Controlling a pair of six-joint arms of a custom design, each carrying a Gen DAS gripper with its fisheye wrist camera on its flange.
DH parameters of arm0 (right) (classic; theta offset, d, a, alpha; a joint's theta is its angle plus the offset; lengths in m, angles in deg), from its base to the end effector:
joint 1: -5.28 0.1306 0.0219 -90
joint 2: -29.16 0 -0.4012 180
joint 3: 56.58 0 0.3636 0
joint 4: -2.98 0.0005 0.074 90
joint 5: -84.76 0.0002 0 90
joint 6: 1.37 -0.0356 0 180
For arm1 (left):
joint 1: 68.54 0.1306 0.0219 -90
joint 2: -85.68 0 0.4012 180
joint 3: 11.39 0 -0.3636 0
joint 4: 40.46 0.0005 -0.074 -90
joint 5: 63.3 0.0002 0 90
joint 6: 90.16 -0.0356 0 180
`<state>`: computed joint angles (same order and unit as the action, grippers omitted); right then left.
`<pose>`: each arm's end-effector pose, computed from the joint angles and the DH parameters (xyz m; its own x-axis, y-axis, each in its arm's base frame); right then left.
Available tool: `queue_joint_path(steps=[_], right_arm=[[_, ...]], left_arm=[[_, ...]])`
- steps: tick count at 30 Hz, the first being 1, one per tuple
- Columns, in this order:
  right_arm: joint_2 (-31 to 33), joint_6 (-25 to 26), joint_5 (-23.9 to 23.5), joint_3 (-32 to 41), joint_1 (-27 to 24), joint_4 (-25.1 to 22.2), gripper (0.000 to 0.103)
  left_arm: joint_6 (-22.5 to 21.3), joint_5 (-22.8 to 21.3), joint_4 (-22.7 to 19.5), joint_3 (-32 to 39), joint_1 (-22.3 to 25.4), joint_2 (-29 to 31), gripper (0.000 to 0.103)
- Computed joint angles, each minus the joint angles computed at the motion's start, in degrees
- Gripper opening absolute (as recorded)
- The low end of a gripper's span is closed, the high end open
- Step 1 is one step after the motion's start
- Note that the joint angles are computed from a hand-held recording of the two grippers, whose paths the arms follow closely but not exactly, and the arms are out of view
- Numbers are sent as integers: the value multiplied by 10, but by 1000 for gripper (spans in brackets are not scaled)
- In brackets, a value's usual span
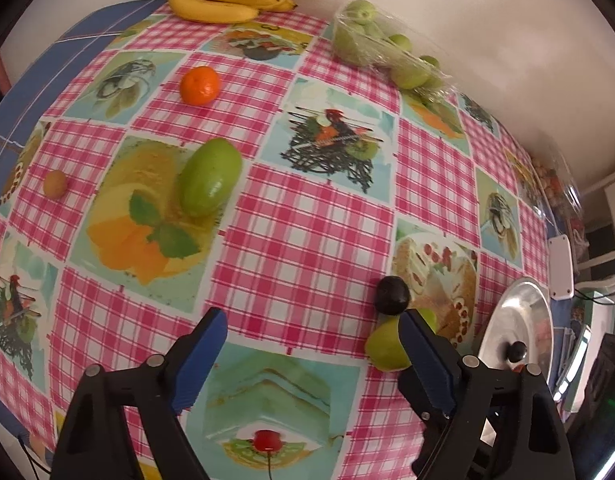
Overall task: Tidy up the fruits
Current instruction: 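Close the left gripper on the green pear while the right gripper moves toward a dark plum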
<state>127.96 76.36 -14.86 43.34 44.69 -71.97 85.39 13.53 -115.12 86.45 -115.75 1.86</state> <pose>0.3651 0.3070 0.4293 -0.8658 -0.4402 -0.2380 -0.4891 0.8451 0.2160 0.3181 -0.3325 0.4360 -0.7177 -0.6537 -0.2399 -0.5957 0.7548 -0.2746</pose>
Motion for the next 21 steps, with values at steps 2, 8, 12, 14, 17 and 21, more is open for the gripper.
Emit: queue_joint_path(steps=[2, 8, 12, 14, 17, 21], right_arm=[[2, 6, 2, 1, 0, -2, 48], [9, 17, 1, 6, 3, -12, 43], [10, 17, 2, 7, 2, -14, 43], [9, 17, 1, 7, 1, -14, 43], [10, 17, 1, 8, 1, -15, 43], [6, 17, -5, 5, -3, -17, 43]], left_arm=[[-9, 6, 4, 5, 0, 6, 89], [-24, 24, 27, 11, 0, 16, 89], [-33, 52, 73, -1, 3, 17, 81], [-37, 62, 85, -1, 3, 21, 78], [-42, 72, 93, 3, 3, 27, 72], [-44, 84, 106, 1, 3, 31, 62]])
